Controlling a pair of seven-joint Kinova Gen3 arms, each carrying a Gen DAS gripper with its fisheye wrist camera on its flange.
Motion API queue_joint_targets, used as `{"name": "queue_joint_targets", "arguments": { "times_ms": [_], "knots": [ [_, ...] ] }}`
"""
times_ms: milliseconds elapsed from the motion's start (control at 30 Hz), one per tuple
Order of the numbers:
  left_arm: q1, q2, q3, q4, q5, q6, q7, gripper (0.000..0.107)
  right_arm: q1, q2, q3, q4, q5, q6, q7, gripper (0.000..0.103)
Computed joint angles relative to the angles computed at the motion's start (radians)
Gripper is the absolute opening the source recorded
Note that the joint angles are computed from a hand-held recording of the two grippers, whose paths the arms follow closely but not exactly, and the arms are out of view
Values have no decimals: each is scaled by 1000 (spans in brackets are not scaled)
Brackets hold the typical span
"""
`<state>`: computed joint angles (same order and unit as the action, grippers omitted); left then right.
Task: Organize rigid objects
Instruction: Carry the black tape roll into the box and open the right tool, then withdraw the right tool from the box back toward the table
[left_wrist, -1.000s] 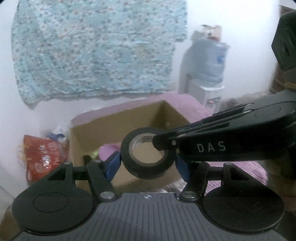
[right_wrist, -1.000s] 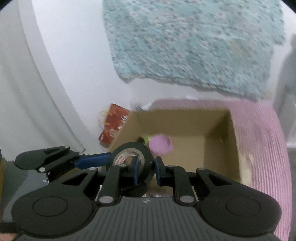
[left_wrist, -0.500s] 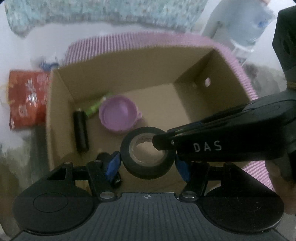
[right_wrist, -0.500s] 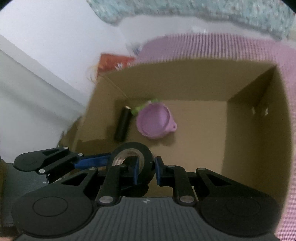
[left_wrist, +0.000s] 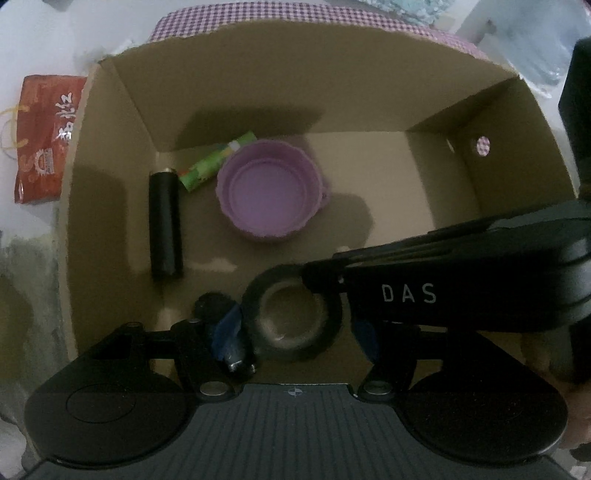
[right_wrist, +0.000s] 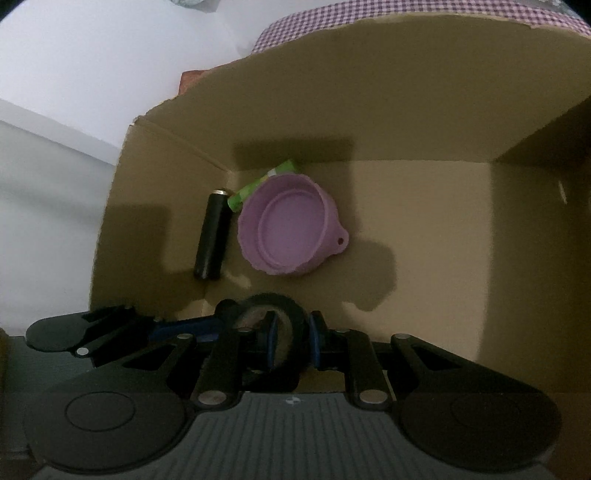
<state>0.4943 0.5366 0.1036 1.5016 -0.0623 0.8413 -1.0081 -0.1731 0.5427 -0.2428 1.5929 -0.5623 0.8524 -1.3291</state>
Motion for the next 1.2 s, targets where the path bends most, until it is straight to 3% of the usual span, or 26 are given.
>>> {"name": "queue_joint_targets", "arguments": {
  "times_ms": [167, 367, 467, 567, 667, 700, 767, 833, 900, 1000, 1067, 1200],
  "knots": [
    [-9, -32, 6, 33, -11, -27, 32, 73, 33, -3, -16, 22, -43, -29, 33, 20],
    [-178, -119, 270, 110, -196, -72, 214, 80, 90, -129, 38, 132, -269, -35, 233, 20],
    [-269, -172, 408, 168, -303, -121, 330, 83, 175, -223, 23, 216, -385, -32, 355, 21],
    [-358, -239, 544, 241, -414, -184, 451, 91, 181, -357, 103, 326, -507, -22, 468, 24],
    [-369, -321, 600, 309, -526, -242, 573, 99, 184, -496, 181, 433, -595, -18, 562, 44],
    [-342, -338, 583, 329, -561, -265, 614, 100, 220, -543, 172, 471, -623, -14, 599, 54],
    [-251, -395, 510, 377, -617, -314, 695, 103, 313, -635, 125, 537, -655, -13, 646, 59],
    [-159, -441, 432, 432, -674, -369, 777, 103, 375, -728, 107, 602, -676, -7, 681, 74],
    [-66, -466, 363, 461, -723, -371, 858, 103, 396, -820, 100, 666, -660, -34, 663, 86],
    [73, -486, 255, 521, -791, -397, 980, 103, 505, -959, -17, 726, -568, -84, 548, 102],
    [166, -476, 169, 560, -825, -437, 1059, 103, 567, -1041, -110, 756, -505, -121, 467, 103],
    [350, -472, -12, 623, -870, -509, 1220, 103, 727, -1172, -295, 746, -347, -107, 305, 103]
  ]
}}
